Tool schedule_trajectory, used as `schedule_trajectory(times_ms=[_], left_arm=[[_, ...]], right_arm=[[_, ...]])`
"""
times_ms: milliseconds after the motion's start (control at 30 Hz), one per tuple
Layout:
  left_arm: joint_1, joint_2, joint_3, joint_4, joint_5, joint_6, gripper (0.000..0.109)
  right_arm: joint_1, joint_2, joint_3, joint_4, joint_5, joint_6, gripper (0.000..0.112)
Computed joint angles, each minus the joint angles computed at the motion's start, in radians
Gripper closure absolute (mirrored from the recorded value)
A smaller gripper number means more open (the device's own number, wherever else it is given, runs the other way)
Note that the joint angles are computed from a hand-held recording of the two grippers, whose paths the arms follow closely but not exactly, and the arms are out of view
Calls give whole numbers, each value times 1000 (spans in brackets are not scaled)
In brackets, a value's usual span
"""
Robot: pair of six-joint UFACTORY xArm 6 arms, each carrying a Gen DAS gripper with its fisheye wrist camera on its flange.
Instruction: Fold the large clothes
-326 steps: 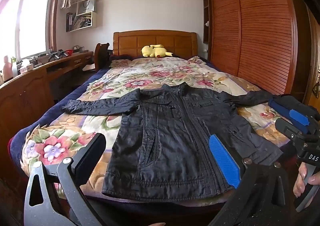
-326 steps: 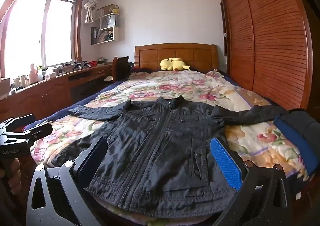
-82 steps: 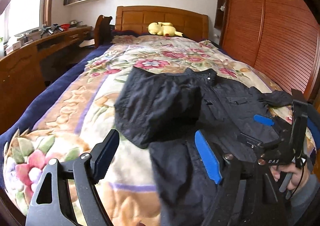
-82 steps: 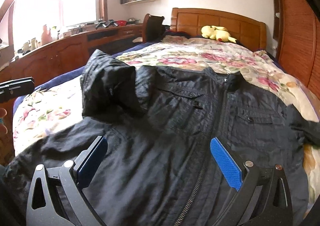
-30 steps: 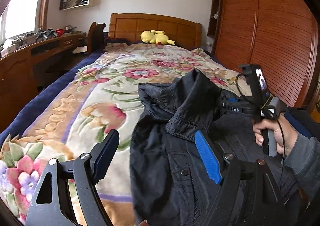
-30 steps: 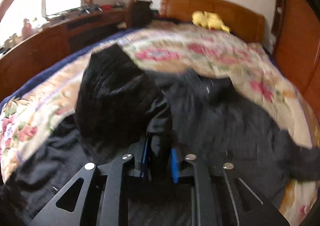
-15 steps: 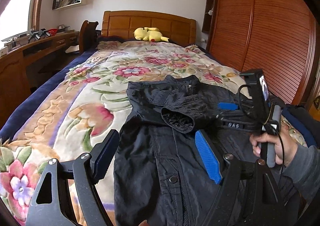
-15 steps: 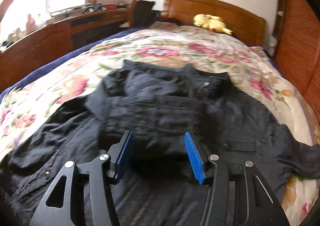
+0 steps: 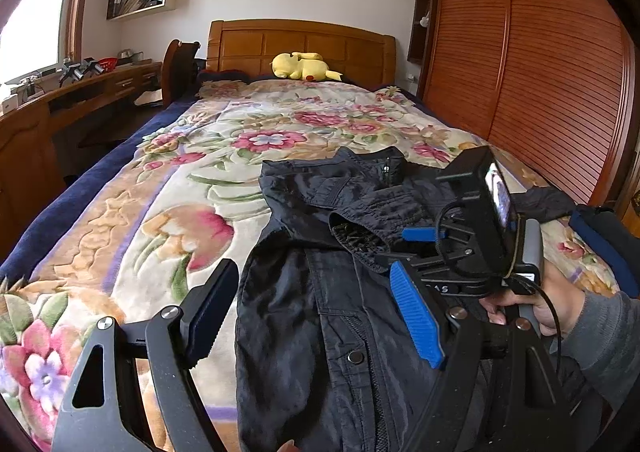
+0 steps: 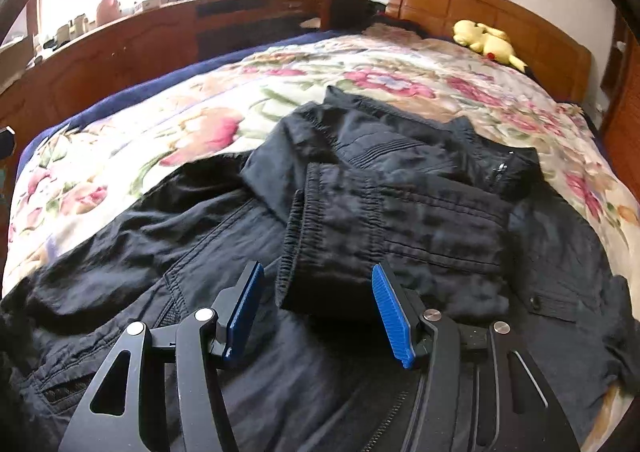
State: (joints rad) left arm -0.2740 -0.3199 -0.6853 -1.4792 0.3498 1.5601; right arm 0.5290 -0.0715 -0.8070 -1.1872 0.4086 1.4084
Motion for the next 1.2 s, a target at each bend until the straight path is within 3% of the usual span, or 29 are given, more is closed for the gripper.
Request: schedule_trajectory(times_ms=[233,467,533,600,633,667,867,1067,1200], left_arm=[[-2,0,0,-1,-2,1,29],[9,1,1,18,0,0,29],[11,1,3,16,0,5,29],[13,1,4,22,2,2,29],[10,0,5,21,1,1,29],[14,-4,8,29,6,-2,29],[-12,-24,21,24,3,13,29],[-42,-32,23,40,9,-10,29],[-65,-52,31,23,19,5,29]], right_arm=[[4,88,-71,175,72,-191,54],[-14,133,-104,191,64,-214,54],[-15,125,-94,160,65,-198,61],[-9,102,-74,118,97,-157,86],[-12,86,-61,101,93,-133,91],[-16,63,-41,69,85,-90,101],[28,-210,132,-167,218,197,102],[27,-549,364,-118,218,293,102],[151,-711,459,-59,359,305,102]])
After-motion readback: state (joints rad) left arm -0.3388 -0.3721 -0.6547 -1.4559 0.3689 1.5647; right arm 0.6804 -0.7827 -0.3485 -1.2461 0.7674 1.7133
